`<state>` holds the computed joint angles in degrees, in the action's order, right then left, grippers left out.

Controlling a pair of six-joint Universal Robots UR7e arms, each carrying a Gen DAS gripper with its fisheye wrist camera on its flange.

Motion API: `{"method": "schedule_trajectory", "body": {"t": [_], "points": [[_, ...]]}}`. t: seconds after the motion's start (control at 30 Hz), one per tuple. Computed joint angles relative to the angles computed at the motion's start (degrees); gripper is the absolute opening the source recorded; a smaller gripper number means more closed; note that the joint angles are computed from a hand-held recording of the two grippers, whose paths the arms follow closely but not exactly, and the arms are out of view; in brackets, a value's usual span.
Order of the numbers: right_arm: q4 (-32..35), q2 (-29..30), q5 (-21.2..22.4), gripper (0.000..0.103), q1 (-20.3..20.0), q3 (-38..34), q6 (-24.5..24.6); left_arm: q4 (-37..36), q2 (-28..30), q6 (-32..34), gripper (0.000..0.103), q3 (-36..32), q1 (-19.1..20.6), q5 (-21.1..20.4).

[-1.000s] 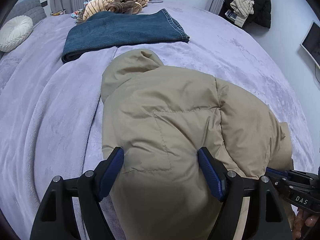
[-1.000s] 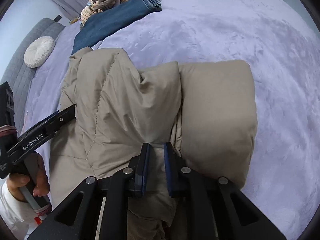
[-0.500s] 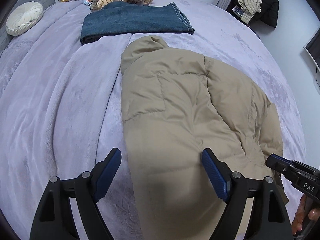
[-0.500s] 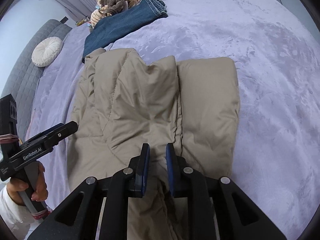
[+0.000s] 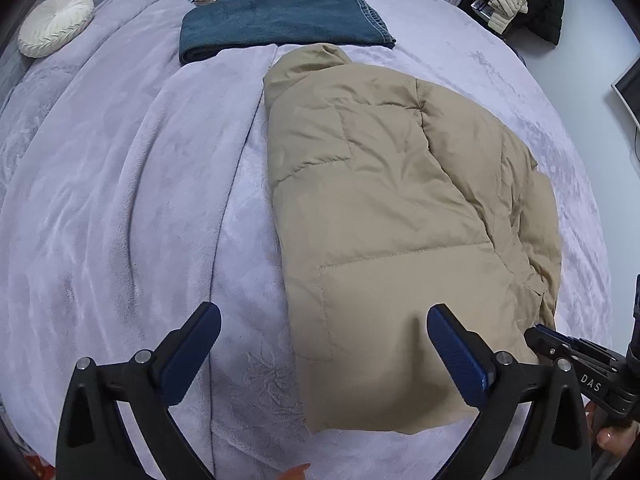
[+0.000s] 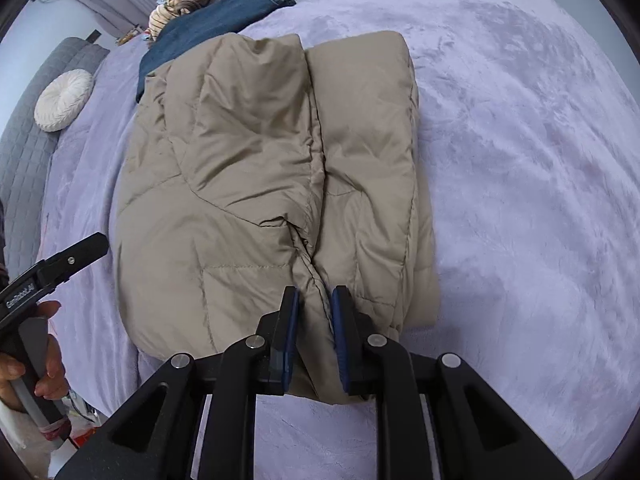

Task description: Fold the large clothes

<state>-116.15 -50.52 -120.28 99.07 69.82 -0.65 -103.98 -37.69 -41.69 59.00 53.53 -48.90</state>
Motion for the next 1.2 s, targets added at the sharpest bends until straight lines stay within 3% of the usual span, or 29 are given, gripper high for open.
{"method": "schedule_trajectory", "body": {"t": [0.17, 0.3, 0.47, 0.73, 1.13, 1.17, 1.2], "points": [[0.95, -0.05, -1.5, 0.022, 1.01, 0.05, 1.71, 3.93, -0.37, -0.75, 0.103, -0.39, -0.91, 1.76], [2.09, -0.54, -1.39, 0.041, 2.28, -0.52, 2.48, 3.82, -1.43, -1.6, 0.103, 0.72, -2.07, 3.49], [1.18, -1.53, -1.81, 0.051, 4.12, -0.52, 2.24, 5.09, -2.42, -4.64, 0.103, 1.24, -4.04, 6.62], [-4.39, -3.22, -4.82, 0.08, 7.46, 0.51, -3.18, 8.76, -3.79, -10.32, 0.103, 1.37, -7.53, 10.52], [-11.84, -5.89, -8.05, 0.085, 10.36, 2.27, -8.08, 11.99, -4.75, -14.12, 0.103, 1.15, -12.06, 12.76], [-12.8, -6.14, -8.52, 0.086, 10.6, 2.79, -8.62, 12.2, -4.86, -14.36, 0.103, 1.23, -12.26, 12.94], [-13.51, -6.34, -8.8, 0.096, 10.82, 3.12, -9.07, 12.33, -5.01, -14.6, 0.103, 1.32, -12.5, 13.1]]}}
